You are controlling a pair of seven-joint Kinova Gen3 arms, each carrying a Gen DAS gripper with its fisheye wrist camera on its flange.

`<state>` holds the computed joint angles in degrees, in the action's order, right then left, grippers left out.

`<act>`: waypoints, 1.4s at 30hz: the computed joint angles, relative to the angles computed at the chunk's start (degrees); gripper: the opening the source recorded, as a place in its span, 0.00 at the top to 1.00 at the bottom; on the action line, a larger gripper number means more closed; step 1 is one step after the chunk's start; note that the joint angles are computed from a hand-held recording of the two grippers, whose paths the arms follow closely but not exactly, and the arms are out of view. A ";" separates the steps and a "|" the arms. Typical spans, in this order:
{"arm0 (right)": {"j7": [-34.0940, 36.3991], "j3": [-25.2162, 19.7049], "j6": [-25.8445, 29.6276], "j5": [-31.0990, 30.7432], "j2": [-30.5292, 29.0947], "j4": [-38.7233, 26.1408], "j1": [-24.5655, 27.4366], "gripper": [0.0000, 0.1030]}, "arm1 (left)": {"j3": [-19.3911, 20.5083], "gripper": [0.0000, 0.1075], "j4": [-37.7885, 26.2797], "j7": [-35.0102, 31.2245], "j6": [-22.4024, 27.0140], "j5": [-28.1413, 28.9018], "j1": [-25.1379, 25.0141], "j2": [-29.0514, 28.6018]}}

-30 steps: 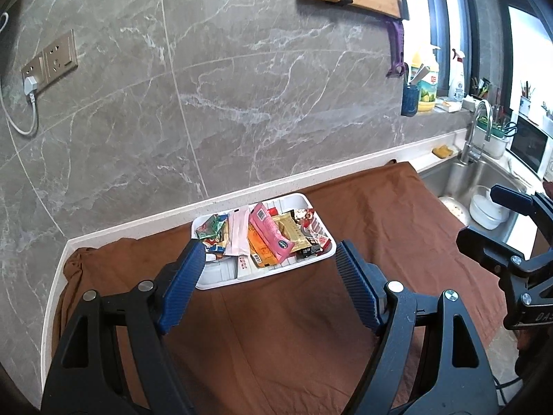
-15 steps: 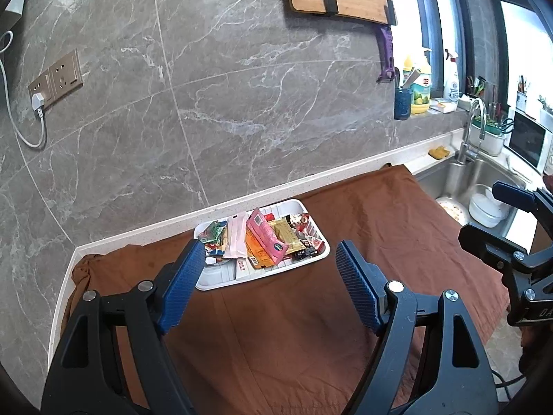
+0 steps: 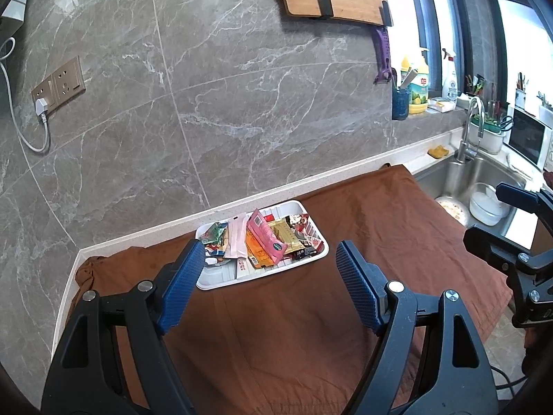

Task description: Organize snacks

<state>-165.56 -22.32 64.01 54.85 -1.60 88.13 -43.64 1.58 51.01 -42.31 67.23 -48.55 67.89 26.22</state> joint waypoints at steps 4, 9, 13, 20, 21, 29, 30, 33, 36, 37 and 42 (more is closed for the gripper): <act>-0.28 -0.08 -0.05 0.09 -0.17 0.27 0.02 0.01 | -0.06 0.28 0.52 0.22 -0.37 -0.36 0.08 -0.20; -0.43 -0.18 -0.15 0.13 -0.31 0.45 0.18 0.01 | 0.05 0.28 0.13 -0.26 -0.25 -0.41 0.00 0.05; -0.88 -0.36 0.13 -0.06 -0.70 0.64 0.35 0.01 | 0.00 0.28 -0.04 -0.76 -1.18 -0.11 -0.35 0.24; -0.20 -0.14 -0.86 -0.90 -0.84 0.60 1.25 0.01 | -3.32 0.20 -3.86 -1.89 2.46 -5.71 3.47 4.11; -0.22 -0.12 -1.12 -0.97 -0.91 0.70 1.37 0.01 | -3.61 0.18 -3.93 -1.92 2.35 -6.10 3.78 4.31; -0.43 0.36 -2.69 -2.00 -0.51 0.68 2.13 0.01 | -5.47 0.18 -6.20 -1.07 4.04 -7.13 5.27 6.51; -0.56 0.37 -2.71 -2.08 -0.48 0.71 2.13 0.01 | -5.49 0.18 -5.89 -1.05 3.67 -6.98 5.20 6.39; -1.14 0.35 -2.63 -2.40 -0.40 0.88 2.04 0.01 | -4.94 0.18 -4.45 -0.10 1.99 -5.66 4.39 5.38; -1.77 0.32 -2.24 -2.75 -0.39 1.02 1.93 0.01 | -5.04 0.18 -2.81 1.23 0.84 -6.35 4.63 4.68; -1.93 0.40 -2.32 -2.90 -0.37 1.05 1.96 0.01 | -5.16 0.18 -1.98 2.04 0.32 -7.06 4.90 4.39; -2.25 0.97 -3.26 -4.50 -0.40 1.17 2.42 0.01 | -3.71 0.18 -0.91 1.69 -1.15 -7.00 4.09 3.83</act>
